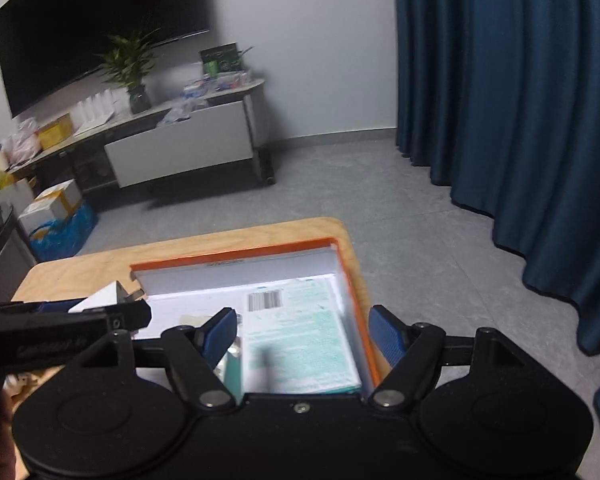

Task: Organize rigid objects
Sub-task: 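Open both tools to drop the power bank and bandage box into the box, then move both tools back toward the remaining items on the table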

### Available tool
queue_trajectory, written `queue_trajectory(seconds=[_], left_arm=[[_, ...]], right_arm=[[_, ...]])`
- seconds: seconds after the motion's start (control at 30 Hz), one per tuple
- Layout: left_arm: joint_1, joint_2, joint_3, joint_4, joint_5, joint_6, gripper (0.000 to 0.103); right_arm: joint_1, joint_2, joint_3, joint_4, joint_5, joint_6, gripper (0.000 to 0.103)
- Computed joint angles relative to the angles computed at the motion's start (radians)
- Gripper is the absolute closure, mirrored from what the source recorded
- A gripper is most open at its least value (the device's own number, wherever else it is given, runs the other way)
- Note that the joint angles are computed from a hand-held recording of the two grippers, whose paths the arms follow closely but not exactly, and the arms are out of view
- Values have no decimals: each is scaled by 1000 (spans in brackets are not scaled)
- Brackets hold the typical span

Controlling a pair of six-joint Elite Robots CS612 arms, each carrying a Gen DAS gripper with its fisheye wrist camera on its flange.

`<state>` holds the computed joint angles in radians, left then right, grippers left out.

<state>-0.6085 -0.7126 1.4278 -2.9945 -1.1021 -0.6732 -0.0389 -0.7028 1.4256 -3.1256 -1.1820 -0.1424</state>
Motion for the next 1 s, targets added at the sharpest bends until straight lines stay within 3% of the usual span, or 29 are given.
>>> queue_trajectory(seconds=[0.2, 0.3, 0.5, 0.57, 1.0], left_arm=[[16, 44, -74, -27, -63, 2, 37], [15, 48, -89, -27, -50, 13, 26], [11, 13, -36, -42, -17, -1, 22], [5, -1, -13, -36, 11, 4, 16], [-12, -88, 102, 73, 84, -136, 12]], right_arm=[[-11, -19, 40, -43, 24, 31, 16], [-12, -27, 52, -54, 36, 19, 16], [-11, -43, 74, -79, 61, 10, 16], [-10, -49, 83, -83, 73, 9, 16], [6, -90, 142, -85, 110, -31, 16]])
